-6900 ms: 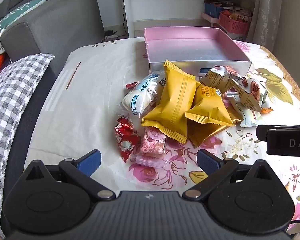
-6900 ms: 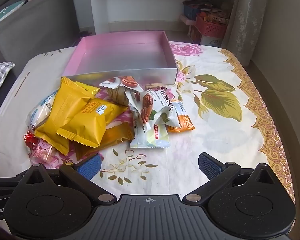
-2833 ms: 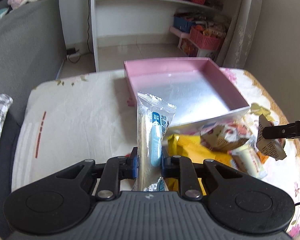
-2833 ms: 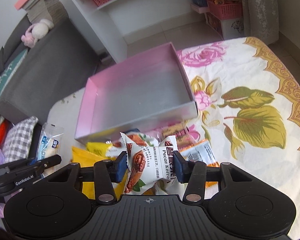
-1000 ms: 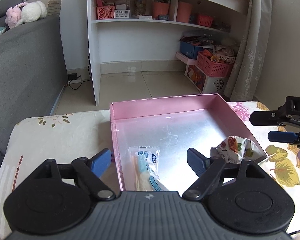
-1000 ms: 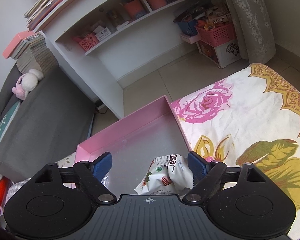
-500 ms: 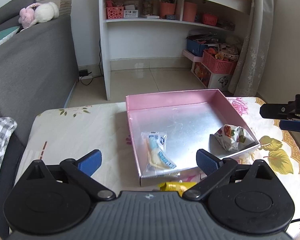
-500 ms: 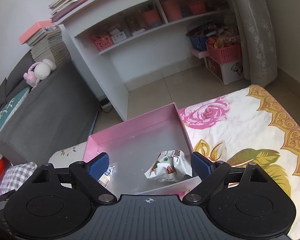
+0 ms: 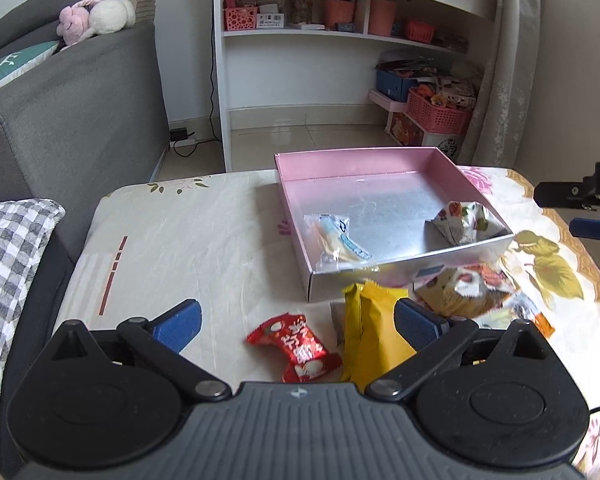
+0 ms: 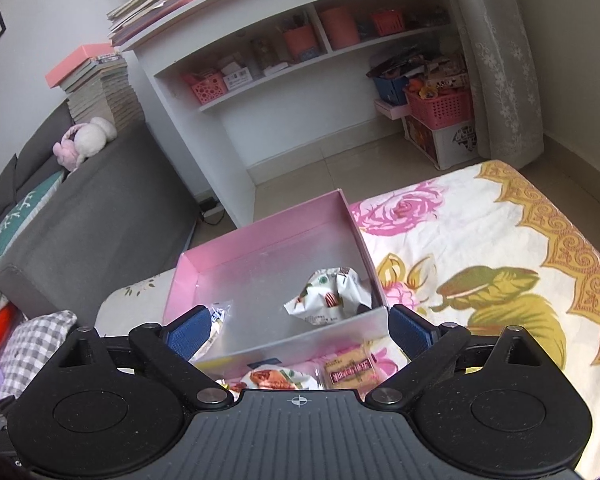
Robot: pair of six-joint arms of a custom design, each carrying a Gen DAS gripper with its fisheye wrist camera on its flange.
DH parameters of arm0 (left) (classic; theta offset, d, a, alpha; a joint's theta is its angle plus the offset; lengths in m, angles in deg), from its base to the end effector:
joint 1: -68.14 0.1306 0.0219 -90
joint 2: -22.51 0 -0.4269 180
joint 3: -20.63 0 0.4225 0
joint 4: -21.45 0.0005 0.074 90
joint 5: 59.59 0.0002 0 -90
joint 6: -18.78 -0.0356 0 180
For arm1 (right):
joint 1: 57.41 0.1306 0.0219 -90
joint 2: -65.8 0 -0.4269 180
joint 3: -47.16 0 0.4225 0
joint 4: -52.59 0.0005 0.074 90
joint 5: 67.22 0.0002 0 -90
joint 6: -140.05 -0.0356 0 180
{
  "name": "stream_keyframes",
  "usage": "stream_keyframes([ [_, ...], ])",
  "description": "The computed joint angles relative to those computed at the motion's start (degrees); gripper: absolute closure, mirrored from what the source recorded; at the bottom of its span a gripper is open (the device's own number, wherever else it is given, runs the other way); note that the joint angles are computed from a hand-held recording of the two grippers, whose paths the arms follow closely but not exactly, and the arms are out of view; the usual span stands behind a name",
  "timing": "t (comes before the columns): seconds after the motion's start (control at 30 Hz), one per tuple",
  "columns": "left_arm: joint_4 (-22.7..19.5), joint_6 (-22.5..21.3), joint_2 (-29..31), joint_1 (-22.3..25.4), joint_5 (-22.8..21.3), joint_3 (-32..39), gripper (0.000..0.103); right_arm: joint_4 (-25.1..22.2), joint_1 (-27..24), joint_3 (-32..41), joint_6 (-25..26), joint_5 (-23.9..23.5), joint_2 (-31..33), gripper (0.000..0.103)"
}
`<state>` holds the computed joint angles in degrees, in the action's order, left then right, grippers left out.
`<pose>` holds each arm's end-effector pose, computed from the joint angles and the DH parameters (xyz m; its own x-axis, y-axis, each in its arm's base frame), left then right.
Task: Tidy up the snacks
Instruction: 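Grasp a yellow bread packet with left tool while right tool grasps yellow sandwich packet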
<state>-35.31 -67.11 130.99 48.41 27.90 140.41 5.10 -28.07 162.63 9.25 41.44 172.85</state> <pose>0.6105 -0.2178 0.5400 -0.6913 0.1719 -0.7018 0.2595 0.9656 -0.0191 0.5712 0.3074 0.5326 -0.5778 0.3854 -0.7195 0.1715 0.9191 0.3546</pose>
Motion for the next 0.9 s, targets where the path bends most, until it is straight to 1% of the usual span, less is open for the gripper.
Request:
stream_keyframes([
  [0.07, 1.0, -0.9, -1.2, 0.3, 0.8, -1.9, 0.0, 0.4, 0.2, -1.1, 0.2, 0.3, -0.7, 0.006],
  [0.2, 1.7, -1.5, -2.5, 0.7, 1.8, -4.4, 0.0, 1.4, 1.3, -2.8, 3.2, 1.5, -1.5, 0.006],
  [0.3, 2.0, -2.0, -3.2, 1.2, 3.3, -6.1, 0.0, 2.3, 2.3, -3.9, 6.2, 1.8, -2.0, 0.005],
  [0.43, 2.9, -3.6, -4.1, 1.8, 4.0, -8.2, 0.0, 3.5, 3.5, -5.7, 10.9, 1.4, -2.7, 0.003],
  [0.57, 3.7, -4.8, -4.8, 2.4, 5.2, -10.0, 0.0, 3.6, 4.7, -6.5, 15.1, 1.2, -2.7, 0.003],
  [0.7, 5.3, -5.6, -5.5, 2.5, 6.1, -11.5, 0.0, 2.9, 5.7, -6.1, 18.3, 1.4, -1.9, 0.003],
  [0.8, 6.4, -5.7, -5.9, 2.5, 8.0, -12.2, 0.0, 2.6, 6.0, -5.8, 18.7, 0.5, -1.4, 0.003],
  [0.83, 6.8, -5.9, -6.0, 2.5, 9.0, -12.4, 0.001, 2.0, 6.0, -5.3, 18.3, -0.2, -1.0, 0.003],
  [0.9, 7.2, -6.6, -6.0, 2.5, 11.6, -12.6, 0.004, 0.7, 5.8, -4.5, 16.6, -2.3, -0.3, 0.003],
])
